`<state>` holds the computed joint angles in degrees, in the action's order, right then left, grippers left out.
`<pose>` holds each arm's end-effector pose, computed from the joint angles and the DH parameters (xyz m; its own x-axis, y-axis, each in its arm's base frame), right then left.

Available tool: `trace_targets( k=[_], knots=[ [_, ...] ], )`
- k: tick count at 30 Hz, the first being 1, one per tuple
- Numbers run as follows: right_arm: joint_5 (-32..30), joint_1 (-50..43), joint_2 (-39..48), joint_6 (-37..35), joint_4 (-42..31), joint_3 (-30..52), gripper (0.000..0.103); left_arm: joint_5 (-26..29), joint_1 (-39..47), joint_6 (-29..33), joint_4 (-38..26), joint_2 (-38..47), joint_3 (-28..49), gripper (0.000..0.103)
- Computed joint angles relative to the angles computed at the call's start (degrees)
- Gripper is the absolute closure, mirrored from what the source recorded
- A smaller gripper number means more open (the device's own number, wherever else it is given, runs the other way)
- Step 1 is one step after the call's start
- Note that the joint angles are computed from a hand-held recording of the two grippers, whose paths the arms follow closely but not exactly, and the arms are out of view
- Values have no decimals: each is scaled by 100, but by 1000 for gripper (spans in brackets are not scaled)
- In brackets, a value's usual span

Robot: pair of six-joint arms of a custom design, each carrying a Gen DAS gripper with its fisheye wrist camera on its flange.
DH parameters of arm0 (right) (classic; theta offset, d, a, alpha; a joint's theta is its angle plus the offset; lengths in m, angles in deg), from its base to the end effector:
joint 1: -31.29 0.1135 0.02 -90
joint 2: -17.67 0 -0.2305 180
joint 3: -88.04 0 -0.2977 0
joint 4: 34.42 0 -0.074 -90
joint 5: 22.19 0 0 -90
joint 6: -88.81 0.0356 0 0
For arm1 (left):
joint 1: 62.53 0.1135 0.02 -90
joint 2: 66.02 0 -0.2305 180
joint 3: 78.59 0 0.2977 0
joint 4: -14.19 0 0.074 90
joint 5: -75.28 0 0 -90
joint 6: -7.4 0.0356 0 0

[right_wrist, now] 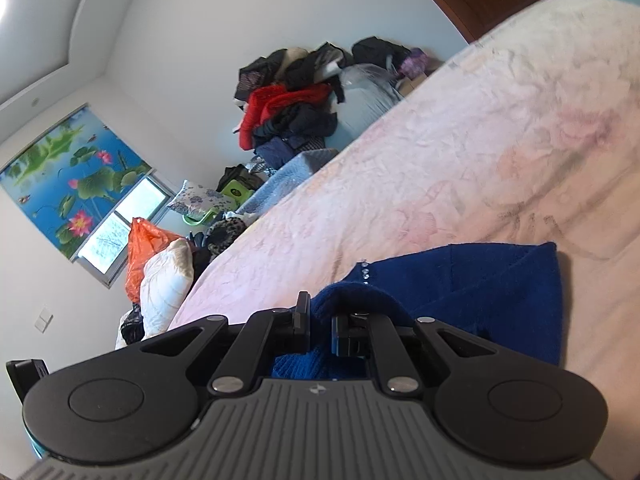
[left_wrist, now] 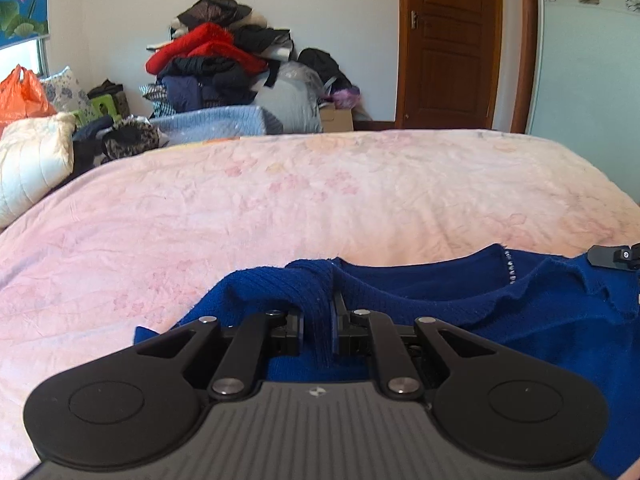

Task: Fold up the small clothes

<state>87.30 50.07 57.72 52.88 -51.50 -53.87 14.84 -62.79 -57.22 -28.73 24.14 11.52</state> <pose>0.2337 0.0669 0.2165 -0.1852 0.7433 -0.6428 0.2472 0.6683 0.7016 0.3951 -0.0194 0.2722 -0.4594 0.3749 -0.8052 0.6219 0.7831 0.0098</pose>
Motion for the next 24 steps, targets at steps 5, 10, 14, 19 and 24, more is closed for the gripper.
trace_targets(
  k=[5, 10, 14, 19, 24],
  knots=[
    [-428, -423, 796, 174, 337, 157, 89, -197, -123, -238, -423, 766, 711, 89],
    [-860, -806, 1150, 645, 700, 50, 70, 129, 63, -820, -1129, 1555, 1741, 72],
    [-1034, -962, 1132, 794, 1119, -117, 58, 613, 298, -1439, -1485, 2084, 2473, 42],
    [-958, -1006, 1198, 714, 1240, -47, 41, 788, 583, -2060, -1307, 2239, 2741, 36],
    [-199, -775, 1094, 310, 1115, 63, 38, 668, 805, -2064, -1060, 2070, 2674, 36]
  ],
)
